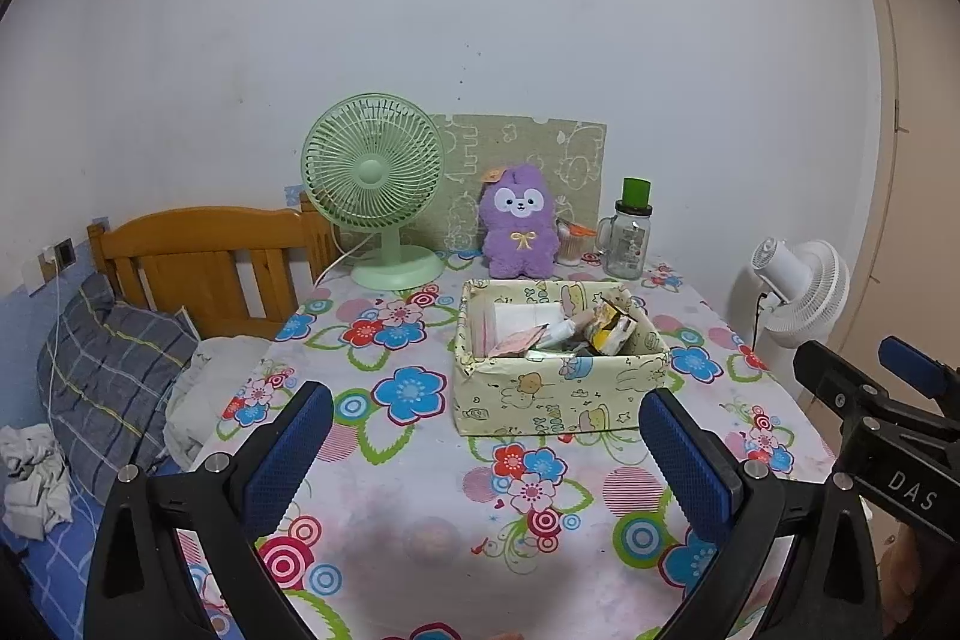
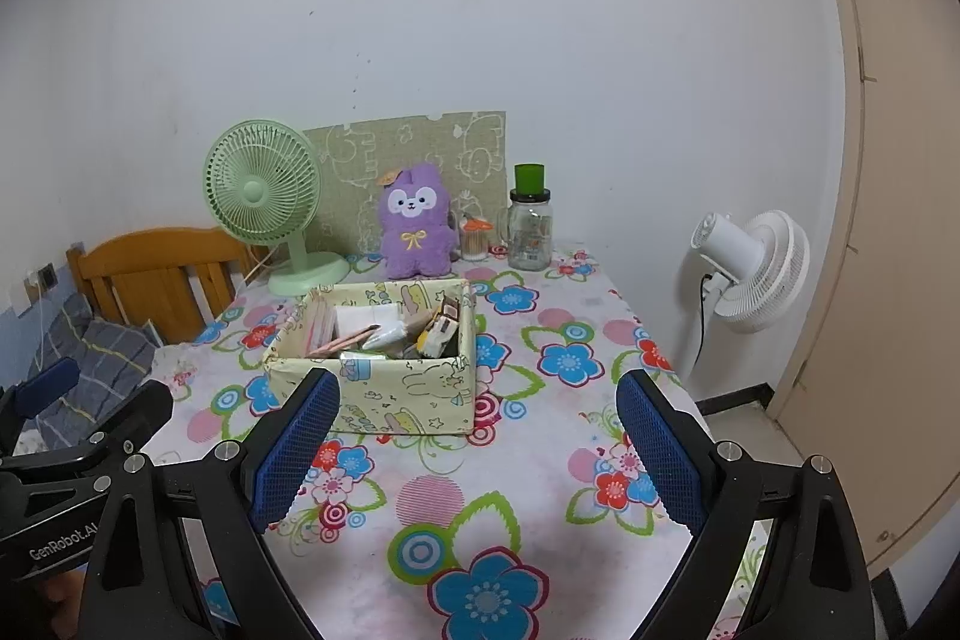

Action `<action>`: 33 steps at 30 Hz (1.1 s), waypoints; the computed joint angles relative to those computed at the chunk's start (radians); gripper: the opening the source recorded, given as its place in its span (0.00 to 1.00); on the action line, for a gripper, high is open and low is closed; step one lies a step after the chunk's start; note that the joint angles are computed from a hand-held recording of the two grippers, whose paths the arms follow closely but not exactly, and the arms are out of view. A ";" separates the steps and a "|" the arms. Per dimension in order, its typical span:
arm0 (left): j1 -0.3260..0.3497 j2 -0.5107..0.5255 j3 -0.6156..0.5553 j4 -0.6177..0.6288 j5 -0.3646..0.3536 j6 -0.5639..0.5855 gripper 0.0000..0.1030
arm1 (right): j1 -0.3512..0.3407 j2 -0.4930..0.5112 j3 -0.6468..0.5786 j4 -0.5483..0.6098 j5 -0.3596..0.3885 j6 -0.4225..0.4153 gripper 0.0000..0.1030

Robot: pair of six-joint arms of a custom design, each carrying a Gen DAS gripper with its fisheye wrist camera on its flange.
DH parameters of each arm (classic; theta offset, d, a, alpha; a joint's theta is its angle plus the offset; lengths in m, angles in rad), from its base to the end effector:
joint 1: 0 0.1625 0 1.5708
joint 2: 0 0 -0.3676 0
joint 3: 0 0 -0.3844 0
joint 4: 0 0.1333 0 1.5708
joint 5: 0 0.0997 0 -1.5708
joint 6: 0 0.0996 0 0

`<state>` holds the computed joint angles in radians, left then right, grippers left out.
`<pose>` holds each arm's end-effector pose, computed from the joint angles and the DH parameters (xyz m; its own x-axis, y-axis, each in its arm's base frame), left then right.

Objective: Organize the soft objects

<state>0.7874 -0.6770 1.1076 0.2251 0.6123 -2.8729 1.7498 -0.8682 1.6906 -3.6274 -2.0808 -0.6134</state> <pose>-0.2856 -0.5912 0.1184 -0.7197 0.0627 -0.6915 0.6444 0.4308 -0.6317 0.1927 -0.5892 0.2268 -0.7355 0.0566 0.6752 -0.5897 0.4373 -0.6790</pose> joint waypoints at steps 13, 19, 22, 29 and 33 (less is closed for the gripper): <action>-0.002 -0.009 0.009 -0.001 0.005 -0.001 1.00 | 0.000 0.000 0.004 -0.006 0.010 0.003 0.95; -0.004 -0.012 0.013 0.000 0.005 -0.005 1.00 | 0.003 -0.003 0.008 -0.012 0.011 0.003 0.95; -0.007 -0.016 0.019 0.001 0.007 -0.012 1.00 | 0.003 -0.003 0.008 -0.013 0.011 0.001 0.95; -0.008 -0.010 0.009 0.012 0.008 -0.017 1.00 | 0.003 -0.006 0.008 -0.010 0.011 0.004 0.95; -0.008 -0.005 0.003 0.017 0.004 -0.020 1.00 | 0.003 -0.006 0.007 -0.008 0.006 0.005 0.95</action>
<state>0.7798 -0.6820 1.1102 0.2423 0.6161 -2.8931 1.7533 -0.8740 1.6978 -3.6351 -2.0751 -0.6086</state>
